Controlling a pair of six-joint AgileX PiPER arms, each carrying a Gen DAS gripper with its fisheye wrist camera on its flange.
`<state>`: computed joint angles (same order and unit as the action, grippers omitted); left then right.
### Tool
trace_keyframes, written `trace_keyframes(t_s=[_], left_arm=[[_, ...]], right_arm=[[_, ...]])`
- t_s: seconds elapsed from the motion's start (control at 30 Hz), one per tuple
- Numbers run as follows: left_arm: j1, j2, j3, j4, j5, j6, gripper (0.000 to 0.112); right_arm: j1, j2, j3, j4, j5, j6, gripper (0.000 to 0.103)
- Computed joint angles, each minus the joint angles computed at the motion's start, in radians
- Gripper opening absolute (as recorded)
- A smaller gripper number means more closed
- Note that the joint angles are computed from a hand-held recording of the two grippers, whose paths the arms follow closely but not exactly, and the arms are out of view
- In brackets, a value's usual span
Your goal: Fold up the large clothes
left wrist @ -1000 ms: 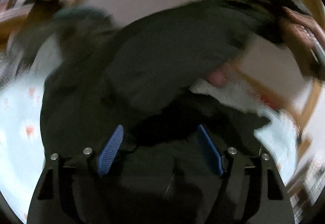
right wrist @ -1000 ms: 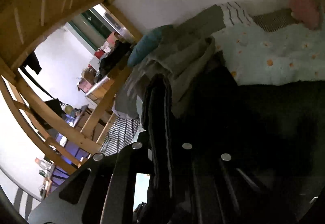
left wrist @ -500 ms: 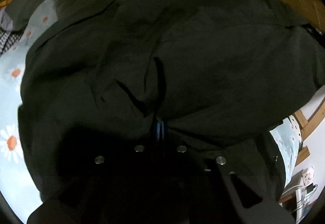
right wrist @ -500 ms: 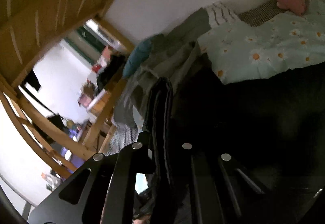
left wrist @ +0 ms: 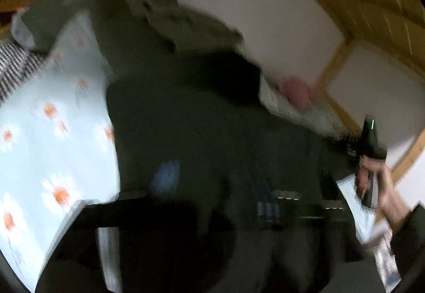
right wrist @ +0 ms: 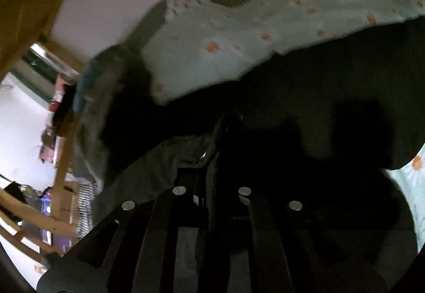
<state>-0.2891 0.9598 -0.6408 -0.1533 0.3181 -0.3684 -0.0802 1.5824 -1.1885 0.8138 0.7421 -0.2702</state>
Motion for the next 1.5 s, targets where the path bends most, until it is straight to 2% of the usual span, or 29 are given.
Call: trace_keyframes(t_s=[0.03, 0.1, 0.13, 0.17, 0.2, 0.23, 0.3, 0.33, 0.37, 0.4, 0.47, 0.53, 0.57, 0.63, 0.67, 0.7, 0.77, 0.8, 0.93, 1.0, 1.07, 1.13, 1.2, 1.23, 1.27, 1.33, 1.37, 1.5], left_arm=[[-0.009, 0.049, -0.03, 0.1, -0.007, -0.093, 0.078], [-0.017, 0.192, -0.117, 0.3, 0.04, -0.242, 0.078], [-0.032, 0.282, -0.172, 0.4, 0.109, -0.301, 0.075], [-0.063, 0.342, -0.213, 0.5, 0.172, -0.4, 0.073], [-0.075, 0.392, -0.215, 0.575, 0.203, -0.478, 0.073], [-0.07, 0.402, -0.186, 0.61, 0.197, -0.517, 0.073], [-0.03, 0.418, -0.165, 0.602, 0.171, -0.513, 0.074], [-0.014, 0.416, -0.152, 0.605, 0.152, -0.515, 0.074], [-0.003, 0.405, -0.132, 0.62, 0.137, -0.527, 0.075], [-0.007, 0.387, -0.108, 0.647, 0.131, -0.557, 0.075], [-0.051, 0.384, -0.09, 0.779, 0.147, -0.697, 0.076], [-0.11, 0.404, -0.089, 0.921, 0.191, -0.853, 0.078], [-0.123, 0.405, -0.076, 0.964, 0.195, -0.901, 0.078], [-0.156, 0.402, -0.046, 1.052, 0.207, -1.01, 0.079], [-0.169, 0.414, -0.052, 1.075, 0.226, -1.037, 0.079], [-0.18, 0.422, -0.053, 1.098, 0.24, -1.066, 0.079], [-0.189, 0.424, -0.047, 1.124, 0.254, -1.101, 0.079], [-0.195, 0.432, -0.05, 1.135, 0.265, -1.113, 0.079], [-0.224, 0.467, -0.066, 1.188, 0.318, -1.171, 0.081], [-0.229, 0.468, -0.056, 1.224, 0.315, -1.215, 0.081], [-0.22, 0.47, -0.051, 1.238, 0.307, -1.226, 0.081], [-0.233, 0.467, -0.047, 1.243, 0.317, -1.238, 0.081], [-0.229, 0.466, -0.046, 1.238, 0.31, -1.235, 0.081], [-0.229, 0.465, -0.045, 1.24, 0.308, -1.237, 0.081], [-0.231, 0.464, -0.042, 1.245, 0.309, -1.244, 0.081], [-0.238, 0.466, -0.047, 1.237, 0.32, -1.237, 0.081], [-0.243, 0.469, -0.048, 1.24, 0.328, -1.24, 0.081], [-0.238, 0.465, -0.048, 1.225, 0.321, -1.223, 0.081]], right_arm=[[0.01, 0.016, -0.002, -0.012, -0.012, 0.003, 0.009], [0.044, 0.057, -0.017, -0.097, -0.049, 0.069, 0.011], [0.058, 0.074, -0.027, -0.156, -0.06, 0.117, 0.025], [0.071, 0.092, -0.051, -0.231, -0.064, 0.186, 0.056], [0.077, 0.103, -0.063, -0.285, -0.072, 0.232, 0.073], [0.077, 0.097, -0.06, -0.301, -0.088, 0.242, 0.091], [0.099, 0.021, -0.012, -0.363, -0.209, 0.266, 0.091], [0.111, -0.042, 0.031, -0.453, -0.301, 0.321, 0.096], [0.125, -0.09, 0.059, -0.553, -0.357, 0.385, 0.1], [0.156, -0.128, 0.067, -0.653, -0.381, 0.436, 0.1], [0.256, -0.124, 0.038, -0.758, -0.33, 0.5, 0.1], [0.405, -0.077, 0.015, -0.931, -0.309, 0.607, 0.1], [0.499, -0.032, -0.005, -1.031, -0.303, 0.645, 0.1], [0.642, 0.128, -0.119, -1.158, -0.204, 0.71, 0.1], [0.672, 0.228, -0.206, -1.164, -0.129, 0.731, 0.1], [0.681, 0.324, -0.254, -1.137, -0.094, 0.716, 0.1], [0.645, 0.398, -0.318, -1.043, -0.07, 0.731, 0.101], [0.633, 0.4, -0.322, -1.013, -0.074, 0.721, 0.101], [0.659, 0.396, -0.396, -1.057, 0.077, 0.77, 0.1], [0.688, 0.298, -0.316, -1.137, 0.05, 0.849, 0.1], [0.718, 0.256, -0.307, -1.204, 0.073, 0.883, 0.1], [0.734, 0.288, -0.372, -1.21, 0.131, 0.841, 0.1], [0.739, 0.383, -0.466, -1.19, 0.196, 0.828, 0.1], [0.73, 0.41, -0.458, -1.167, 0.208, 0.812, 0.1], [0.721, 0.416, -0.424, -1.146, 0.179, 0.82, 0.1], [0.681, 0.381, -0.318, -1.095, 0.027, 0.854, 0.101], [0.676, 0.37, -0.285, -1.103, -0.018, 0.857, 0.101], [0.654, 0.339, -0.214, -1.087, -0.1, 0.792, 0.101]])
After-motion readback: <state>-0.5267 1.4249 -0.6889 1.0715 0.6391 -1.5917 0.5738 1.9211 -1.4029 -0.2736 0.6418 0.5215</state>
